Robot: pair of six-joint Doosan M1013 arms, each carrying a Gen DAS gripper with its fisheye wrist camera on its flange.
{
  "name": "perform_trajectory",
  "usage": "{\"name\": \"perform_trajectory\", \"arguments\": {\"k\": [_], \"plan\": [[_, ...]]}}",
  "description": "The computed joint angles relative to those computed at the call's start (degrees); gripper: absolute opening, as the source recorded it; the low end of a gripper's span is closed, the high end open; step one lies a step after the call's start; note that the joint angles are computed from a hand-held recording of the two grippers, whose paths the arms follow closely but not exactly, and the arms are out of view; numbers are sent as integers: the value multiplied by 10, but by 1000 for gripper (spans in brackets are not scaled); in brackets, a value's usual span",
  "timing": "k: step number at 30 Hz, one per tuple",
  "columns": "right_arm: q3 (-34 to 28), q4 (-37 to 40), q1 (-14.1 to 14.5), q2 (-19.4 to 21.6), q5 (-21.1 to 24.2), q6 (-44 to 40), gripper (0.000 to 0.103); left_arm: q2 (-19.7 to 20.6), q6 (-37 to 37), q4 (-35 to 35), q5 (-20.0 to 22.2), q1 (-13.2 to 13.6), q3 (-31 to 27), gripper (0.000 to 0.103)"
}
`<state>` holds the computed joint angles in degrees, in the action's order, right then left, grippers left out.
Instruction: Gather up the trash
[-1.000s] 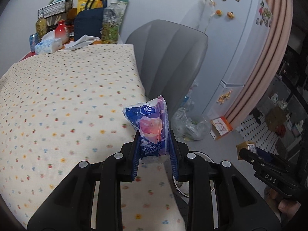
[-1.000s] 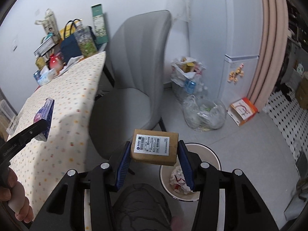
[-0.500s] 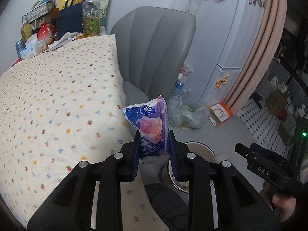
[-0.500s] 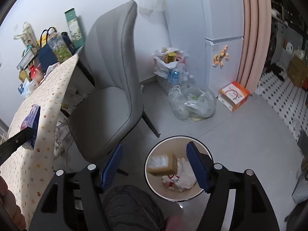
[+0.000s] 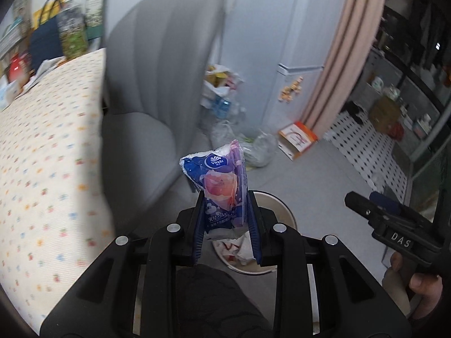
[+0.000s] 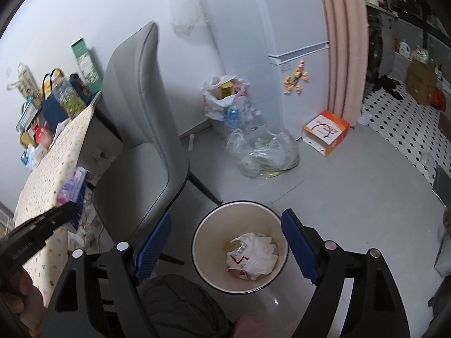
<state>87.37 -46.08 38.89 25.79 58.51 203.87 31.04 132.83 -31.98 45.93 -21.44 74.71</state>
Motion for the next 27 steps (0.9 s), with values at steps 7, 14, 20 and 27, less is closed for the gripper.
{"name": "perform_trajectory", "arguments": {"k": [7,14,20,27], "plan": [[48,-16,7,-30,18,71,80,8,23,-7,43,-28,-10,40],[76,-19,14,-46,32,109,80,4,15,-3,27,-37,-5,86],[67,-20,17,-40,28,106,80,-6,9,-7,12,-28,1,92],[41,-45,24,-33,33,86,90,-16,-10,-22,8,-4,-1,95]]}}
